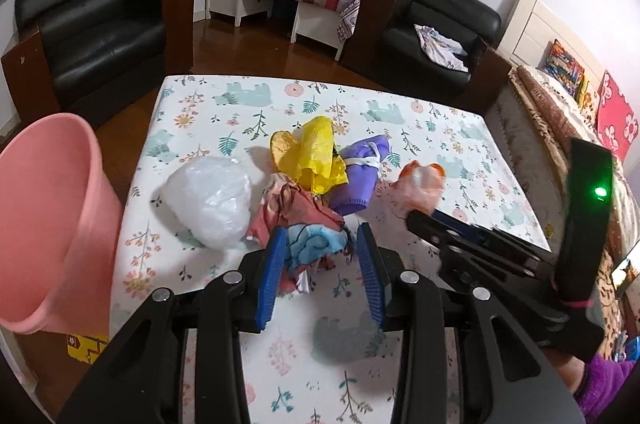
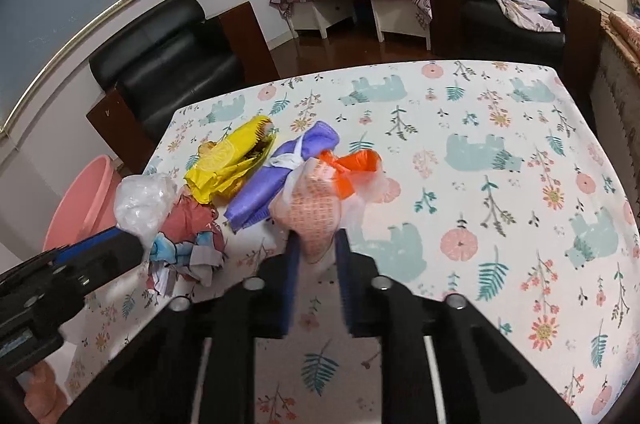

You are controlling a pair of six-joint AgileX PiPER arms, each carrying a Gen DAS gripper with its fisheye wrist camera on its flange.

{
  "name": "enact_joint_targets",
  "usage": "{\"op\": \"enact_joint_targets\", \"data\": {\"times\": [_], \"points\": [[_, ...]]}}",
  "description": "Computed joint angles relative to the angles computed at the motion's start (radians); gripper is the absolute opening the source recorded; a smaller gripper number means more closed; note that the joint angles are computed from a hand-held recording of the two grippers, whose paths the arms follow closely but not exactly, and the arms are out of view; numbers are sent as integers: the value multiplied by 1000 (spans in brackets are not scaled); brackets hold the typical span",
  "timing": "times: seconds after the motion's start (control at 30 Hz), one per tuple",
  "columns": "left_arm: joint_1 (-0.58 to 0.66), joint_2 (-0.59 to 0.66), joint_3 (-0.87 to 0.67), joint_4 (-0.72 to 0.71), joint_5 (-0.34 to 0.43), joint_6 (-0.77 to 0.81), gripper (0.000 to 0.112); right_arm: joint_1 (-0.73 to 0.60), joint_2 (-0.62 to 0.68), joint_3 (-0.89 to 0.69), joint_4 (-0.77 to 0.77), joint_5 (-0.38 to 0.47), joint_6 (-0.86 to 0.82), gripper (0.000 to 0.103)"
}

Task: Collect trash
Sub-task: 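Grasp the pink-and-blue cloth bundle with the left tool while the right tool grasps the orange-printed white bag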

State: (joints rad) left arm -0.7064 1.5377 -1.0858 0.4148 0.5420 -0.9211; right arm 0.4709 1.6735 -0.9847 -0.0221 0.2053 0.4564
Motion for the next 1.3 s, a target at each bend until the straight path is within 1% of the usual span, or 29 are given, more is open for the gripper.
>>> {"op": "enact_joint_targets", "data": {"times": [0.1, 0.4, 0.43, 0.47, 0.53, 0.57, 0.63, 0.83, 0.93, 1.0, 1.07, 1.17, 1.3], "points": [[1, 37, -26, 9, 9, -13, 37, -15, -35, 39, 75, -15, -79, 12], [-14, 99, -45, 38, 30, -50, 37, -28, -117, 122, 151, -30, -168, 11], [-14, 100, -40, 40, 24, -59, 32, -29, -123, 130, 146, -36, -164, 11], [-15, 98, -32, 37, 12, -62, 24, -28, -127, 134, 139, -37, -158, 11], [-15, 93, -24, 20, 2, -51, 20, -28, -135, 141, 155, -38, -178, 11], [-23, 85, -16, 43, -1, -74, 17, -29, -142, 146, 164, -40, -189, 11], [-35, 69, -3, 67, -6, -98, 16, -27, -151, 155, 154, -45, -183, 11], [-56, -3, 38, 4, -49, -31, 16, -30, -171, 164, 178, -33, -205, 11], [-88, -23, 47, 18, -38, -25, 16, -28, -193, 180, 200, -27, -234, 11], [-97, -36, 63, 7, -45, -13, 16, -26, -201, 190, 205, -19, -244, 11], [-98, -46, 80, -18, -57, 15, 16, -26, -204, 196, 250, -7, -290, 11], [-111, -54, 97, -19, -63, 6, 16, -29, -204, 209, 323, 3, -361, 11], [-124, -54, 105, -26, -65, 1, 16, -39, -192, 223, 472, -1, -504, 11]]}}
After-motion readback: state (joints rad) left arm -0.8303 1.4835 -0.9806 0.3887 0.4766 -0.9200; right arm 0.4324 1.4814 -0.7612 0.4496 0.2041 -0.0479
